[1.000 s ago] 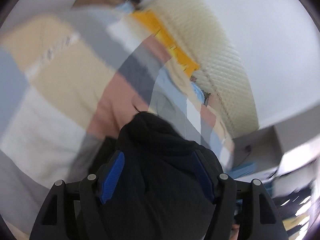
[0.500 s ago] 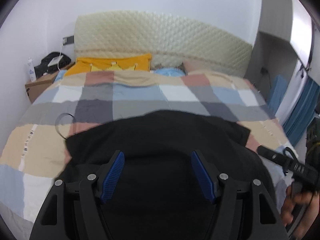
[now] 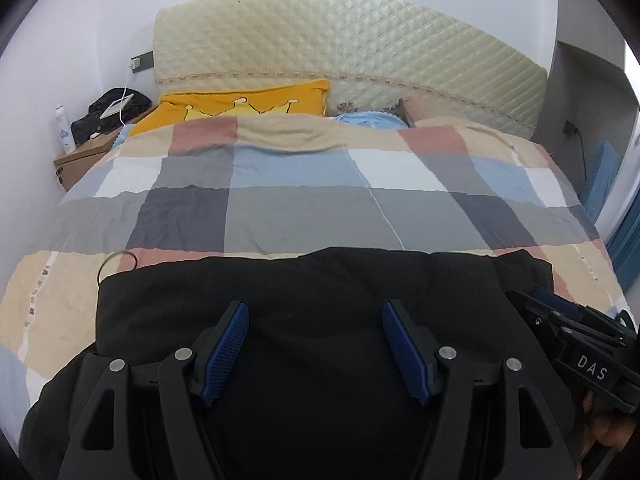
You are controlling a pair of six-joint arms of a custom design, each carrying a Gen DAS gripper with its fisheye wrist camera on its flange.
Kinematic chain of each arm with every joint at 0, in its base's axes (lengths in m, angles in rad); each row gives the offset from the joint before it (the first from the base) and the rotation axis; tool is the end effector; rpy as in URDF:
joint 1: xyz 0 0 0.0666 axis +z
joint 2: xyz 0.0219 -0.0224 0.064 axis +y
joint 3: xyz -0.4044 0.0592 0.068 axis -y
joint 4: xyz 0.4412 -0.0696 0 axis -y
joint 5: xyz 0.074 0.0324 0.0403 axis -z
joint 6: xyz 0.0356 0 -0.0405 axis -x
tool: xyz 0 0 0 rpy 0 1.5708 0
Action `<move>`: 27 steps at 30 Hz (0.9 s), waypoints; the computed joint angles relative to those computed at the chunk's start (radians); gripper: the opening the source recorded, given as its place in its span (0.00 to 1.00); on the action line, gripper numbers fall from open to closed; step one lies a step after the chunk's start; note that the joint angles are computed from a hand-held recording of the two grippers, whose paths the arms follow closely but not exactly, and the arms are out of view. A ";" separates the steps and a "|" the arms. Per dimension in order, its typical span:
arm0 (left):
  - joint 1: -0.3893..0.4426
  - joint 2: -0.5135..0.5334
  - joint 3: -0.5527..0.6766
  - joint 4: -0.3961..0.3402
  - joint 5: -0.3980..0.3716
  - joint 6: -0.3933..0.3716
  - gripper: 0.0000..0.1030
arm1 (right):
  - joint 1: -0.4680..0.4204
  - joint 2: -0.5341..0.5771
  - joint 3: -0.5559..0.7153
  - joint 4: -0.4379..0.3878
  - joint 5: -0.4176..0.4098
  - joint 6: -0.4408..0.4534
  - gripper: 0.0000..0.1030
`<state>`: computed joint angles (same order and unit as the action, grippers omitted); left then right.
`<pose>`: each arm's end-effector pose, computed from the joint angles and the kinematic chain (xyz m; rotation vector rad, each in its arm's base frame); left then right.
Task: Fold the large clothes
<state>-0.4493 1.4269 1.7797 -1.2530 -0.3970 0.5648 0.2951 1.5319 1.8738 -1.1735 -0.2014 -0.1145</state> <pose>0.4665 -0.2101 0.6092 -0.3029 2.3589 0.0157 0.5367 0.1702 0.6047 -0.3130 2.4048 0.4306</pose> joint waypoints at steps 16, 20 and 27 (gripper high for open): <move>0.025 0.005 -0.087 0.125 0.051 -0.033 0.68 | 0.005 0.034 -0.051 0.063 0.001 -0.025 0.57; 0.013 -0.019 -0.104 0.128 0.047 -0.032 0.68 | 0.005 0.026 -0.064 0.059 -0.002 -0.017 0.57; -0.007 -0.098 -0.138 0.113 0.032 -0.005 0.68 | -0.015 -0.004 -0.040 0.019 -0.054 -0.002 0.58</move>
